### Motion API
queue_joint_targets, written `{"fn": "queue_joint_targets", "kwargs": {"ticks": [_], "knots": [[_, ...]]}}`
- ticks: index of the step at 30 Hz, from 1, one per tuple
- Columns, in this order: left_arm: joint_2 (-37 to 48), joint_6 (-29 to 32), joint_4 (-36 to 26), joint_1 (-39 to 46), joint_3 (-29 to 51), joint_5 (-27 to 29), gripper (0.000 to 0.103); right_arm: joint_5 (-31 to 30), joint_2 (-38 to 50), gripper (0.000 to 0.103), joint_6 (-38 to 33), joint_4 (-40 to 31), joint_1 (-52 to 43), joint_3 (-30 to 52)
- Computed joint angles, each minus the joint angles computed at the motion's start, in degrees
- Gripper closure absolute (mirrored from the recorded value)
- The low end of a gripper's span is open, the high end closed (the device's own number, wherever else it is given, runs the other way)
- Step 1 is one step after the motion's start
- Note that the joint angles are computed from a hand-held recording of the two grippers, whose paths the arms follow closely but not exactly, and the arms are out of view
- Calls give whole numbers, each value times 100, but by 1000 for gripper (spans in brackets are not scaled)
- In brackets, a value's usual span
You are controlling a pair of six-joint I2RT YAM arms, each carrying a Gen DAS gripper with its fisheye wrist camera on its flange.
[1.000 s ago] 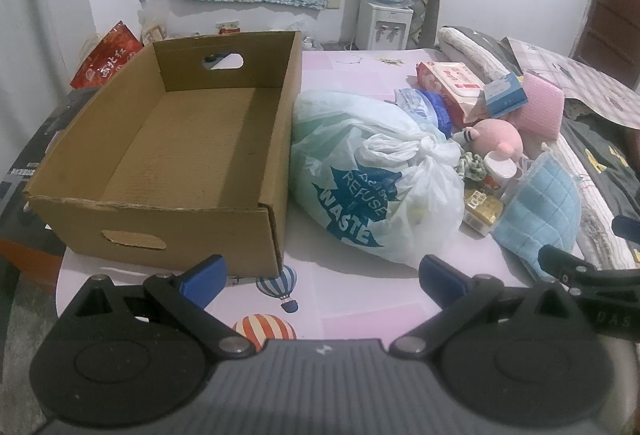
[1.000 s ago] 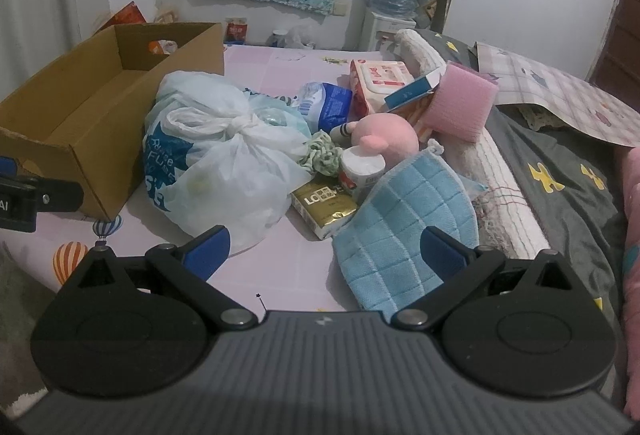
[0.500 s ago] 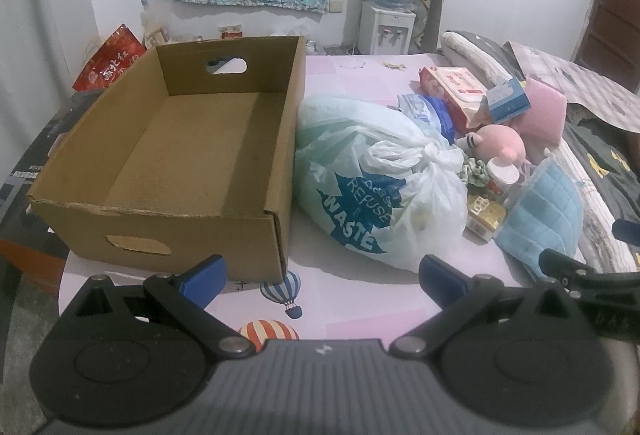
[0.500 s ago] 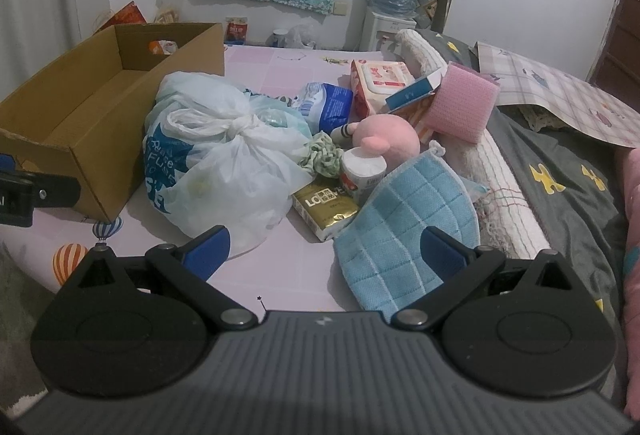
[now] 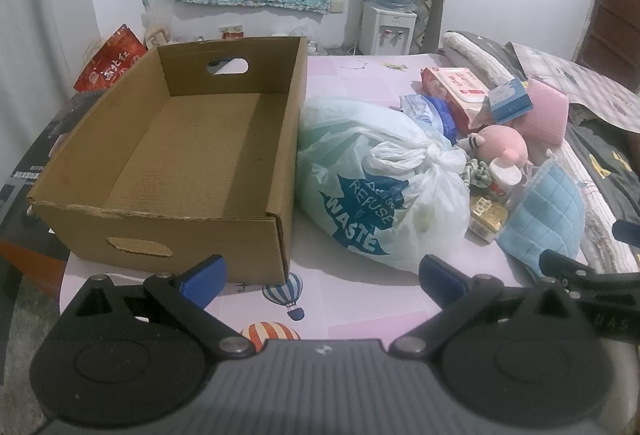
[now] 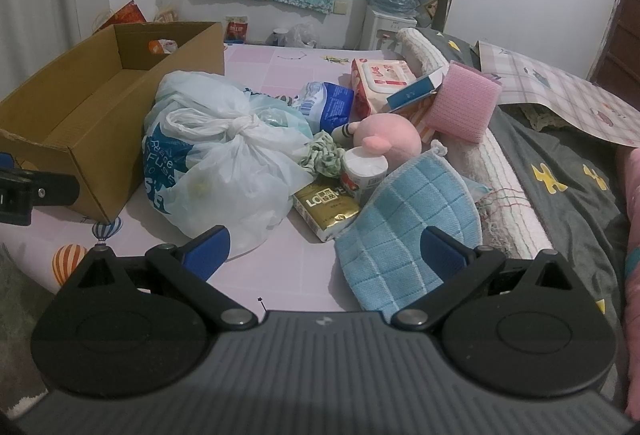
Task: Organize soft objects
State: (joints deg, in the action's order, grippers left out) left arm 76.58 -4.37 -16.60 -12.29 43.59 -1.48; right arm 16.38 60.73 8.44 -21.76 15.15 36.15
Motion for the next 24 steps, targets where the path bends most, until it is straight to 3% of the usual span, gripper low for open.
{"fn": "queue_joint_targets", "kwargs": {"ticks": [24], "knots": [[18, 77, 50, 90, -34, 45, 0, 21, 40, 1, 44, 65, 41, -18]]}}
